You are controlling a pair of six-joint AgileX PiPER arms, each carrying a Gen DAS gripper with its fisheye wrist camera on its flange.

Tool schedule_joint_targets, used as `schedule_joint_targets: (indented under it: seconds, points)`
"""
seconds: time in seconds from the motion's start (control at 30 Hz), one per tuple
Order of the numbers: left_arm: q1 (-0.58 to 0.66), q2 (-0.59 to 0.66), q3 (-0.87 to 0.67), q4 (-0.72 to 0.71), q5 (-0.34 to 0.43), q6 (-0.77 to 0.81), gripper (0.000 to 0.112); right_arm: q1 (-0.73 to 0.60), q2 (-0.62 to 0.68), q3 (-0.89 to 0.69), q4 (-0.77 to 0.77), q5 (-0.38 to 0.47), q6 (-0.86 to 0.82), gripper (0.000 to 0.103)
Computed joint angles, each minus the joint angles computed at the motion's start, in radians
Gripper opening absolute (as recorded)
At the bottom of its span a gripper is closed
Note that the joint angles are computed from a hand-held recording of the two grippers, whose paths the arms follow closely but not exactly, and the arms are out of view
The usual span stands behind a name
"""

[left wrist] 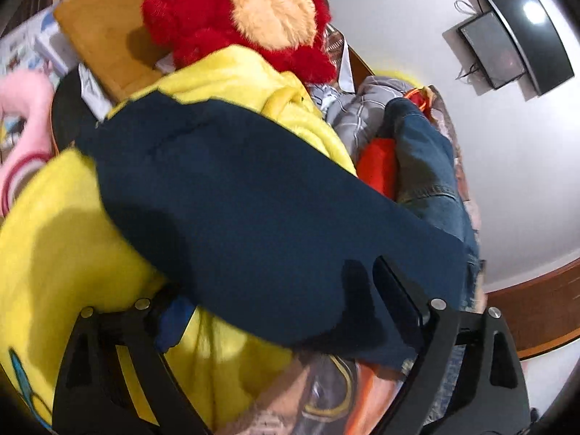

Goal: Fold large clothes
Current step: 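Grasp the navy sleeve cuff with the left gripper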

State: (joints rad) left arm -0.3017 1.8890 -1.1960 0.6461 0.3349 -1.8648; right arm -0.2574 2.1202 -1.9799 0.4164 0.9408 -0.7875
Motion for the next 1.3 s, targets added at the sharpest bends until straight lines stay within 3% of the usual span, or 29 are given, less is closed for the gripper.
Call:
schedule_joint_targets:
  seconds: [0.13,0.2,0.27,0.37,0.5,0.8,0.97,1.1,1.2,1.23,1.3]
  points:
    - [-0.023,0.078,-0.143,-0.059,0.194,0.132,0.075,0.028,-0.025,0.051,-0.041,-0.045,-0.025,0.103]
    - [-0.054,0.106,-0.212,-0.056,0.311,0.162,0.061,0.034,-0.035,0.070,-0.046,-0.059,-0.038,0.103]
    - [-0.076,0.113,-0.242,-0.043,0.385,0.181,0.039,0.038,-0.042,0.081,-0.052,-0.066,-0.045,0.103]
    - [-0.118,0.122,-0.308,-0.031,0.525,0.241,0.020,0.037,-0.053,0.095,-0.046,-0.066,-0.056,0.103]
    - [-0.146,0.121,-0.381,-0.021,0.639,0.308,0.013,0.022,-0.065,0.103,-0.019,-0.057,-0.080,0.103]
    - [-0.197,0.066,-0.454,-0.043,0.726,0.331,0.009,-0.032,-0.091,0.102,0.042,-0.034,-0.118,0.103]
    - [-0.215,0.043,-0.481,-0.075,0.721,0.312,0.009,-0.080,-0.084,0.068,0.093,0.007,-0.136,0.103]
    - [-0.252,0.062,-0.558,-0.092,0.778,0.337,0.009,-0.114,-0.080,0.056,0.133,0.032,-0.154,0.103]
    - [-0.269,0.052,-0.573,-0.097,0.778,0.325,0.009,-0.140,-0.062,0.030,0.156,0.062,-0.157,0.103]
    - [-0.277,0.036,-0.564,-0.083,0.752,0.315,0.002,-0.149,-0.055,0.020,0.161,0.072,-0.157,0.103]
    - [-0.304,0.051,-0.636,-0.055,0.802,0.339,0.002,-0.165,-0.043,0.002,0.168,0.086,-0.155,0.103]
